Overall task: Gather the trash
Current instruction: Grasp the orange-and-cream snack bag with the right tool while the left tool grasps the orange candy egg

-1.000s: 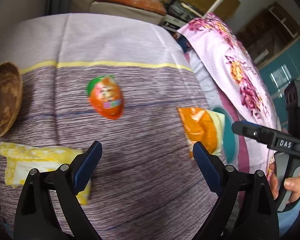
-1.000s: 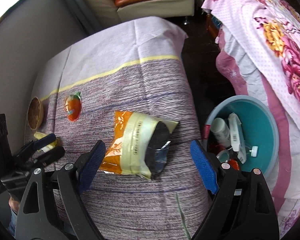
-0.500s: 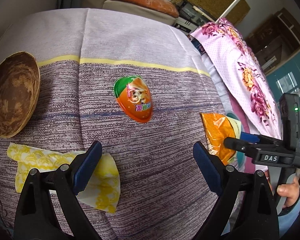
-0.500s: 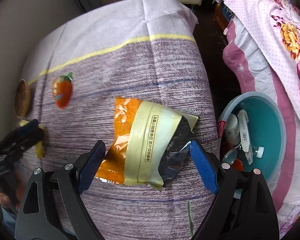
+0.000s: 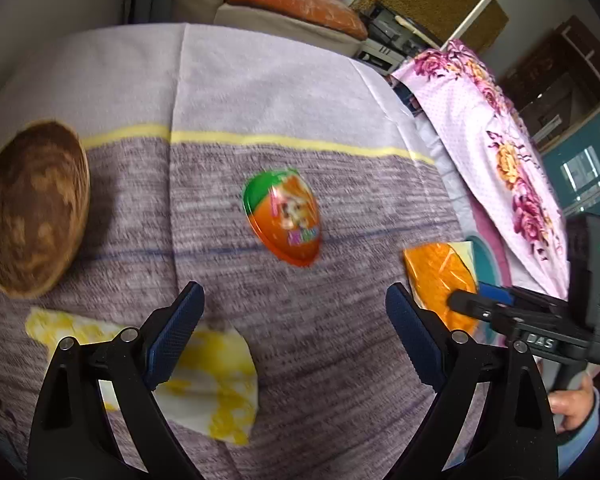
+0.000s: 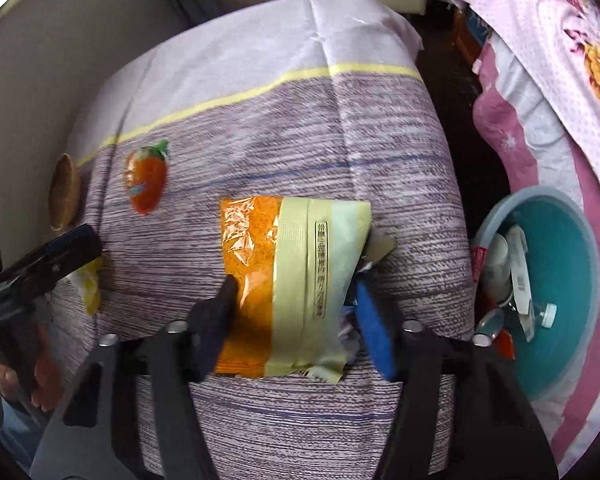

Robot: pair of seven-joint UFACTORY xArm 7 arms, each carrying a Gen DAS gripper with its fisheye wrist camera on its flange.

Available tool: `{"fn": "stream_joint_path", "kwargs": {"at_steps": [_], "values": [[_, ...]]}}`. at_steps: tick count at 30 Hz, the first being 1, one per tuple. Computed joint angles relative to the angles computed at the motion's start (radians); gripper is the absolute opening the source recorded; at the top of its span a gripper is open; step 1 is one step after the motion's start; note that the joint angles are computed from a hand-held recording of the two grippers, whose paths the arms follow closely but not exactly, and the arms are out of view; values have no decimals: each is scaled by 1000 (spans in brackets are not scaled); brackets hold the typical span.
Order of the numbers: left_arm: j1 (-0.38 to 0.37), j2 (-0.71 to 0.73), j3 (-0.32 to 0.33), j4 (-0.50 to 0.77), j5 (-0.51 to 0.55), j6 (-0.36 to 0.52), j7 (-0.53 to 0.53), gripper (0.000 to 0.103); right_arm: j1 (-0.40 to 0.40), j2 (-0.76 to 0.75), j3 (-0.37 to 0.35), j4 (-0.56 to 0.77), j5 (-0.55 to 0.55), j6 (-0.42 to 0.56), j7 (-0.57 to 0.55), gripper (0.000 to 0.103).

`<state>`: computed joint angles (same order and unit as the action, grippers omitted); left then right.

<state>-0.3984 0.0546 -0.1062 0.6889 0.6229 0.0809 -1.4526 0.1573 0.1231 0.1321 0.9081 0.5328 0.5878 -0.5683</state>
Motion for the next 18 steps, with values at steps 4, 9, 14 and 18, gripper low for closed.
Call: {"fn": "stream_joint_path", "kwargs": {"at_steps": [4, 9, 14, 18], "values": [[-6, 25, 4, 65, 38, 97, 19, 92, -4, -6, 2, 7, 33, -5, -18, 43], [-14, 88, 10, 157, 25, 198, 53, 89, -5, 5, 2, 38, 50, -27, -8, 43], [-42, 170, 21, 259, -27, 286, 97, 76, -16, 14, 1, 52, 69, -59, -13, 43], [-105, 217, 51, 332, 19, 400, 68, 52, -26, 18, 4, 50, 87, -78, -35, 43]]}}
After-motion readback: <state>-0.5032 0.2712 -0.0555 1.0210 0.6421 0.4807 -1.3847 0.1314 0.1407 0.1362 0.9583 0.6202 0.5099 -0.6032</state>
